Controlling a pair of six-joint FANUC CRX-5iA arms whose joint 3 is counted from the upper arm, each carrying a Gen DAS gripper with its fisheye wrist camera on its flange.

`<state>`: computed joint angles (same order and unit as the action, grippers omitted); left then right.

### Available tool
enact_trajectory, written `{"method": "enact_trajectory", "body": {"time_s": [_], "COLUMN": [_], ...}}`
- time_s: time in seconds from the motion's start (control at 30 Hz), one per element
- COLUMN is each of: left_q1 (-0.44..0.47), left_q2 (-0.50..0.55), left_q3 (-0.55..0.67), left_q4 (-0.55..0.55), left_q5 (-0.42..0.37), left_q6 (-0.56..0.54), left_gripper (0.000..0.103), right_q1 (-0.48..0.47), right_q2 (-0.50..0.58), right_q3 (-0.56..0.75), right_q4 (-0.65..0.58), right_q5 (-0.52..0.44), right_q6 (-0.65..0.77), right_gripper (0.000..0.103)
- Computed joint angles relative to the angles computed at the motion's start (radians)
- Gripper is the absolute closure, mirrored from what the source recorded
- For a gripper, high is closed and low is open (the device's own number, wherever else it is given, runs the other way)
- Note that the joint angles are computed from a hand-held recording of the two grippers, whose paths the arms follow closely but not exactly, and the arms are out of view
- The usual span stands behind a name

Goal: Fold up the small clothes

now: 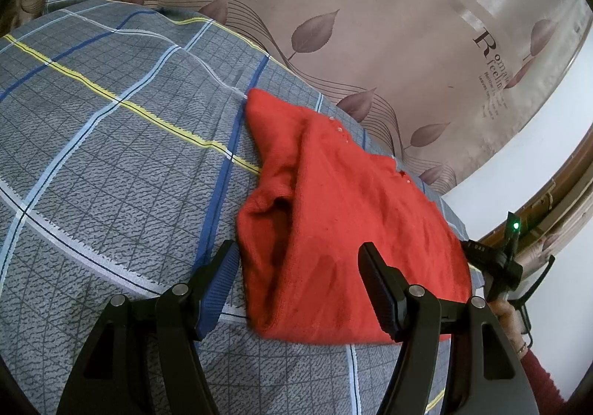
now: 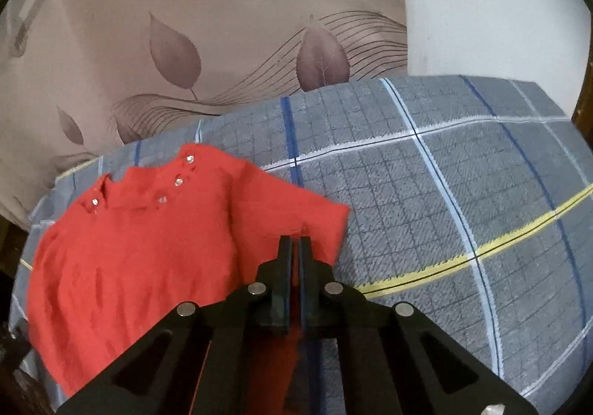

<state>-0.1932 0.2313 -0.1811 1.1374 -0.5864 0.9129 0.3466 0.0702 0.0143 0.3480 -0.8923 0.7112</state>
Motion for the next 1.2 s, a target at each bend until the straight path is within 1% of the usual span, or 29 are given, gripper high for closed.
{"method": "enact_trajectory", "body": {"time_s": [0.03, 0.07, 0.1, 0.13, 0.17, 0.2, 0.27, 0.33, 0.37, 0.4, 0.43, 0.47, 0.5, 0.57, 0.6, 0.67, 0.7, 0.73, 0.77, 0.83, 0.87, 0.9, 0.97, 1.0, 1.07, 1.1, 1.13, 1.17, 1.2], "left_q1": [0.000, -0.001, -0.002, -0.002, -0.003, -0.005, -0.016, -0.020, -0.019, -0.016, -0.015, -0.013, -0.010, -0.008, -0.008, -0.007, -0.005, -0.004, -0.002, -0.002, -0.001, 0.001, 0.001, 0.001, 0.002, 0.003, 0.004, 0.004, 0.004], "left_q2": [-0.001, -0.004, -0.005, -0.005, -0.006, -0.007, -0.013, -0.018, -0.015, -0.011, -0.011, -0.008, -0.006, -0.005, -0.005, -0.003, -0.001, -0.001, 0.001, 0.001, 0.001, 0.003, 0.002, 0.001, 0.002, 0.003, 0.003, 0.003, 0.002], "left_q3": [-0.002, -0.008, -0.011, -0.014, -0.014, -0.019, -0.040, -0.044, -0.039, -0.035, -0.034, -0.028, -0.020, -0.007, -0.001, 0.000, 0.000, 0.001, 0.002, -0.003, -0.004, -0.002, -0.004, -0.006, -0.002, -0.001, 0.000, 0.000, -0.001], "left_q4": [0.003, 0.012, 0.019, 0.024, 0.026, 0.045, 0.118, 0.120, 0.114, 0.110, 0.106, 0.091, 0.065, 0.016, -0.008, -0.013, -0.012, -0.017, -0.020, -0.001, -0.002, -0.008, -0.003, -0.004, -0.012, -0.015, -0.017, -0.016, -0.013], "left_q5": [0.003, 0.008, 0.011, 0.012, 0.013, 0.013, 0.011, 0.021, 0.017, 0.011, 0.009, 0.007, 0.005, 0.008, 0.011, 0.011, 0.009, 0.008, 0.007, 0.002, 0.002, 0.001, 0.001, 0.004, 0.002, 0.000, -0.001, -0.002, -0.001], "left_q6": [-0.001, -0.006, -0.010, -0.015, -0.018, -0.038, -0.117, -0.131, -0.124, -0.117, -0.111, -0.098, -0.076, -0.042, -0.026, -0.020, -0.015, -0.007, 0.000, -0.013, -0.009, -0.001, -0.002, -0.001, 0.008, 0.012, 0.015, 0.014, 0.012], "left_gripper": [0.036, 0.036, 0.036, 0.036, 0.035, 0.035, 0.035, 0.036, 0.037, 0.042, 0.048, 0.061, 0.070, 0.076, 0.076, 0.076, 0.076, 0.076, 0.076, 0.076, 0.076, 0.076, 0.076, 0.076, 0.076, 0.076, 0.076, 0.076, 0.076], "right_q1": [-0.003, -0.010, -0.011, -0.008, 0.002, 0.011, 0.018, 0.033, 0.040, 0.042, 0.032, 0.027, 0.027, 0.024, 0.015, -0.023, -0.027, -0.025, -0.029, -0.056, -0.064, -0.058, -0.038, -0.031, -0.010, 0.012, 0.031, 0.046, 0.048], "right_q2": [-0.020, -0.042, -0.050, -0.048, -0.046, -0.042, -0.035, -0.031, -0.032, -0.032, -0.039, -0.049, -0.060, -0.071, -0.072, -0.075, -0.088, -0.116, -0.135, -0.141, -0.131, -0.113, -0.089, -0.073, -0.026, -0.004, 0.002, 0.005, -0.005], "right_q3": [-0.016, -0.023, -0.017, -0.002, 0.000, -0.003, 0.005, -0.012, -0.024, -0.032, -0.037, -0.049, -0.065, -0.094, -0.099, -0.088, -0.100, -0.130, -0.142, -0.103, -0.071, -0.044, -0.014, 0.007, 0.055, 0.061, 0.047, 0.038, 0.021], "right_q4": [-0.021, -0.069, -0.107, -0.132, -0.118, -0.100, -0.117, -0.077, -0.048, -0.031, -0.050, -0.051, -0.030, 0.024, 0.030, -0.055, -0.061, -0.050, -0.073, -0.218, -0.270, -0.272, -0.253, -0.260, -0.247, -0.194, -0.132, -0.083, -0.061], "right_q5": [0.033, 0.064, 0.067, 0.052, 0.041, 0.037, 0.017, 0.005, 0.004, -0.003, 0.010, 0.023, 0.037, 0.049, 0.043, 0.049, 0.072, 0.124, 0.160, 0.171, 0.152, 0.123, 0.088, 0.069, 0.008, -0.015, -0.020, -0.031, -0.017], "right_q6": [-0.009, 0.001, 0.015, 0.043, 0.046, 0.047, 0.091, 0.094, 0.085, 0.076, 0.081, 0.070, 0.044, -0.025, -0.054, -0.036, -0.035, -0.034, -0.022, 0.068, 0.113, 0.135, 0.159, 0.181, 0.202, 0.190, 0.165, 0.133, 0.093], "right_gripper": [0.093, 0.093, 0.091, 0.086, 0.071, 0.060, 0.059, 0.063, 0.074, 0.089, 0.089, 0.091, 0.094, 0.102, 0.103, 0.103, 0.103, 0.102, 0.097, 0.095, 0.093, 0.081, 0.066, 0.064, 0.064, 0.066, 0.071, 0.096, 0.099]}}
